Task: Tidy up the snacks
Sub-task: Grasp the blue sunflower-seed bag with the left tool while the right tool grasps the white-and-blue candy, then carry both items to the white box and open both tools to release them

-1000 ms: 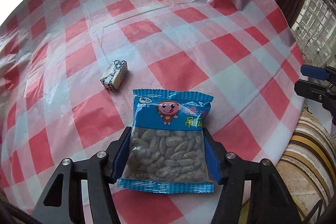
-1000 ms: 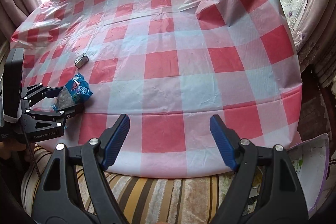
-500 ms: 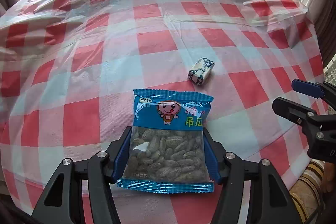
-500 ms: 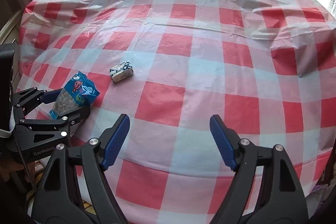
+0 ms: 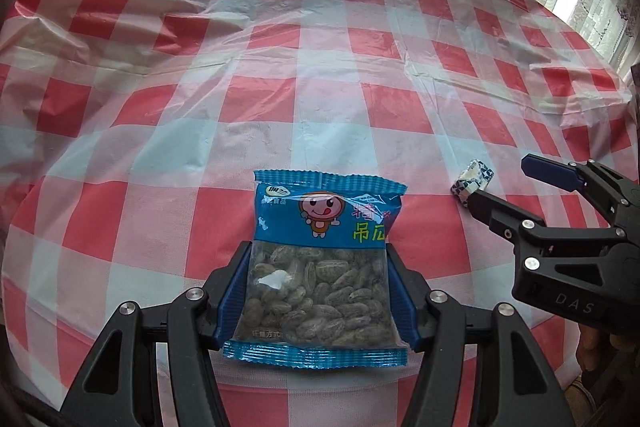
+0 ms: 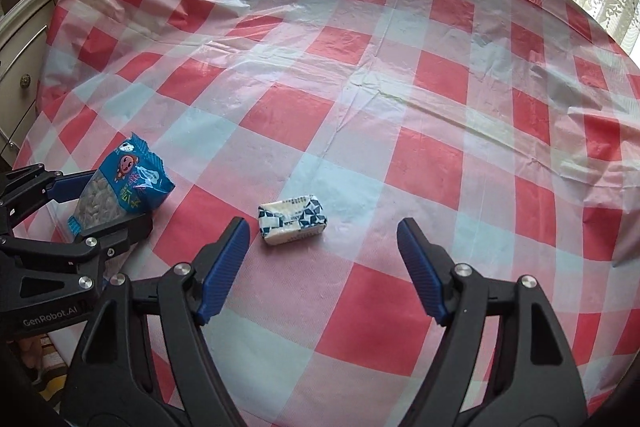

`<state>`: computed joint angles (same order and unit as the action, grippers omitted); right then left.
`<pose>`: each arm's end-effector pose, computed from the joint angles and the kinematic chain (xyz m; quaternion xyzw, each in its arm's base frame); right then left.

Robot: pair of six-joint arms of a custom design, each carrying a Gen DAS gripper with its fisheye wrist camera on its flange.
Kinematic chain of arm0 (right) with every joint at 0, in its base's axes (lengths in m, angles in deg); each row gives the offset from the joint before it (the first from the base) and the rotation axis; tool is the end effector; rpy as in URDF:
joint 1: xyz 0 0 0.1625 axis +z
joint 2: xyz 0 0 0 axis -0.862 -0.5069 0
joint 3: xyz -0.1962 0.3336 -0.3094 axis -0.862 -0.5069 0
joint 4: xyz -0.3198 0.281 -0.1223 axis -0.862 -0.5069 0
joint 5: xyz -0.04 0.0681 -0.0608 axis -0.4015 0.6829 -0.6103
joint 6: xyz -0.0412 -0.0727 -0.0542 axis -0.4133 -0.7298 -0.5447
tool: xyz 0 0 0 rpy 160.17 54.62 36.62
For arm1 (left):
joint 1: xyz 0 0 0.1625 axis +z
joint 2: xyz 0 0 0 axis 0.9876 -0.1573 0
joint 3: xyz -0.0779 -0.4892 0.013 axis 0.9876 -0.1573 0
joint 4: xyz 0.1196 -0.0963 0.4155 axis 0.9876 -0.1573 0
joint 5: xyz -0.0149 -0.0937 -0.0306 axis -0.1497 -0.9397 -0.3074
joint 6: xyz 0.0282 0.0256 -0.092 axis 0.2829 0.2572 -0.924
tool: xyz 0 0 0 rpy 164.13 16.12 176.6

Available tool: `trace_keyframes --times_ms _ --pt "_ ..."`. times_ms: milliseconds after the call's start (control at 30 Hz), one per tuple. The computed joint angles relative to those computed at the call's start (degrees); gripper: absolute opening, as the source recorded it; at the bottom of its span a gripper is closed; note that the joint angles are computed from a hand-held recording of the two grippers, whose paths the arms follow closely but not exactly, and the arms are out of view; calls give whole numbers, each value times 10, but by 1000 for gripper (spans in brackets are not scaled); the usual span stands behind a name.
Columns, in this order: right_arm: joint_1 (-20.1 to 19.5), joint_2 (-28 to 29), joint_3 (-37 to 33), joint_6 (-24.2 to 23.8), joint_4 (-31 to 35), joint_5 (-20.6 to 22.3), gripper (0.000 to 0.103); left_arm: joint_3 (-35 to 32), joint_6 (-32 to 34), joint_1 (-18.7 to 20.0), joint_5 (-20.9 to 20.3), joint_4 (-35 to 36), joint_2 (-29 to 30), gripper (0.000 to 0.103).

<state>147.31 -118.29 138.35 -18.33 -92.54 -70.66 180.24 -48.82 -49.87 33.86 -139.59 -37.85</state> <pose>0.0707 -0.5638 0.3787 0.3319 -0.8743 0.1714 0.3100 -0.4463 -0.5107 0.0031 0.0727 0.8998 -0.2557 0.3460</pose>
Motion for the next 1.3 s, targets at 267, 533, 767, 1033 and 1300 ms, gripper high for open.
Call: trace_keyframes --times_ms 267,533,767,1033,1300 --pt "-7 11 -13 10 26 15 47 1 3 1 4 -4 1 62" --pt "-7 3 -9 38 23 3 38 -2 -7 -2 8 9 2 62" --pt "-13 -19 -5 60 33 -14 38 -8 -9 -2 -2 15 2 60" --pt "-26 -62 3 76 49 -9 38 -32 12 -22 -9 20 20 60" --pt "-49 -104 10 90 66 -1 38 -58 34 -42 -19 26 41 59"
